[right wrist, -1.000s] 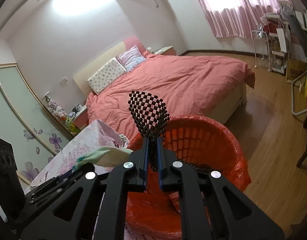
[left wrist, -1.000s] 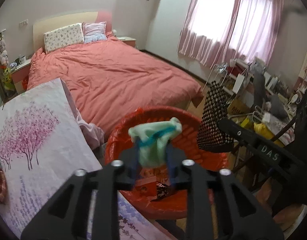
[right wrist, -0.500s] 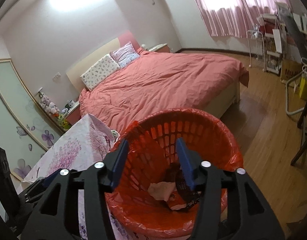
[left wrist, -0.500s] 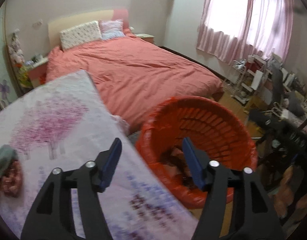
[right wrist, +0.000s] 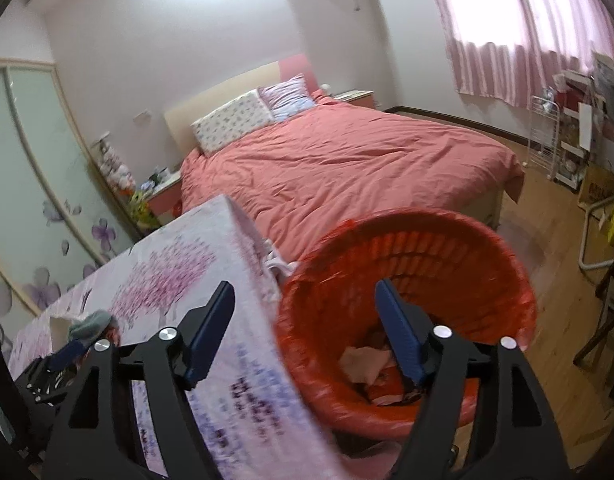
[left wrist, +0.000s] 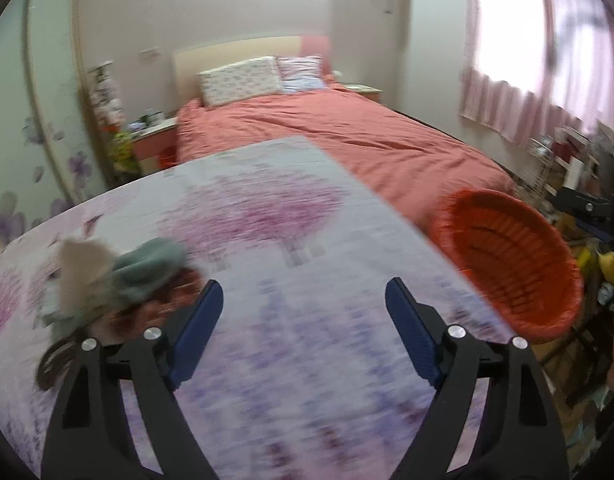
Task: Collect trash
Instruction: 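Open both tools to drop the mesh pad and green cloth into the basket, then move the left tool back to the bed and grasp the black hair clip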
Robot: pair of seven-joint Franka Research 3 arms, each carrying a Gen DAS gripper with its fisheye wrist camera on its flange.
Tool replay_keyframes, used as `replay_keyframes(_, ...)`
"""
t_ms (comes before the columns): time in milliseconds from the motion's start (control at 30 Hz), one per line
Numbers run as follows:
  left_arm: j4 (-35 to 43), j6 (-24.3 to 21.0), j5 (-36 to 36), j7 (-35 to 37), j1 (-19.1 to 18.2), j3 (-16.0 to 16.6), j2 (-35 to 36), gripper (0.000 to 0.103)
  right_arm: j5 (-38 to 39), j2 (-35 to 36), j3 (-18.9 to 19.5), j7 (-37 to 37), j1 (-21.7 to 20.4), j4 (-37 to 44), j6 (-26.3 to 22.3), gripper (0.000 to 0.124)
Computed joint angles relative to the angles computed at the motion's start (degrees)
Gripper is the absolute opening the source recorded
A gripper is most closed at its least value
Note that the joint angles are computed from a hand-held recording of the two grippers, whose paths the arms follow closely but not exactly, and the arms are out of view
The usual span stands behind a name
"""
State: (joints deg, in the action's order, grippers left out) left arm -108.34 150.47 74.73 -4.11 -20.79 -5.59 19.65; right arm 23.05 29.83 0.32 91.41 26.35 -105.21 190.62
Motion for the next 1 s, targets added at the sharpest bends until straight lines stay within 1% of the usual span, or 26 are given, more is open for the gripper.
replay_keyframes(33,-3.2,-0.5,0.7,-1.8,0.3,0.6,-2.3,0.084,-0.1,0.1,-0.4,-0.2,0.7,0.1,-0.2,0.075)
replay_keyframes(67,-5.3,-0.7,0.9,-2.6,0.9,0.6,-3.9,0.084,0.0,0.2,-1.7,-0.2,2.4,0.4,-0.7,0.077)
replay_keyframes(133,-9.9,-0.7,1.3,-4.6,2.6,0.4,-7.3,0.085,0.2,1.3,-5.7,0.2,7.1,1.8,-2.0,0.081)
replay_keyframes(200,-14.7,-1.5,1.9,-7.0,4.4,-0.1,-11.0,0.085,-0.4,2.2,-7.8,0.7,10.2,3.0,-3.2,0.083)
replay_keyframes(300,-21.7,-3.8,3.4,-10.1,7.2,-1.1,-16.8,0.085,-1.8,3.4,-9.5,1.7,13.0,4.4,-4.6,0.083)
replay_keyframes(367,-25.9,-6.3,3.9,-11.4,9.0,-1.9,-20.2,0.085,-3.1,4.4,-9.0,2.3,13.7,5.7,-5.8,0.083)
replay_keyframes(433,-29.1,-6.6,3.6,-12.1,11.3,-2.3,-22.5,0.085,-4.4,5.2,-7.7,2.7,13.4,7.0,-7.2,0.083)
replay_keyframes(467,-29.9,-5.9,3.4,-12.1,12.4,-2.4,-23.0,0.085,-5.2,5.6,-6.6,2.8,12.9,7.8,-8.1,0.083)
replay_keyframes(567,-32.2,-2.6,2.4,-11.2,15.4,-2.1,-23.9,0.084,-7.6,6.2,-5.0,3.1,12.6,9.0,-10.3,0.083)
replay_keyframes(700,-32.0,1.7,2.8,-8.7,17.7,-2.1,-22.1,0.077,-10.6,6.8,-4.9,4.5,13.7,9.9,-12.1,0.083)
replay_keyframes(800,-29.8,2.0,2.3,-6.7,17.9,-2.2,-18.9,0.069,-12.4,6.6,-5.5,5.9,14.9,9.7,-12.8,0.083)
replay_keyframes(867,-28.5,4.1,0.4,-4.5,18.2,-1.6,-17.0,0.057,-13.3,6.6,-5.1,6.4,14.7,9.9,-13.4,0.084)
replay_keyframes(900,-28.2,4.9,0.1,-4.4,18.2,-1.3,-16.5,0.053,-13.7,6.5,-4.9,6.7,14.5,9.9,-13.7,0.084)
replay_keyframes(967,-27.6,8.1,0.4,-5.4,18.5,-0.7,-16.0,0.045,-14.3,6.7,-5.0,7.5,14.7,10.1,-14.1,0.085)
replay_keyframes(1000,-27.6,10.8,1.3,-6.2,18.8,-0.2,-15.8,0.043,-14.5,6.9,-4.7,7.8,14.4,10.3,-14.3,0.085)
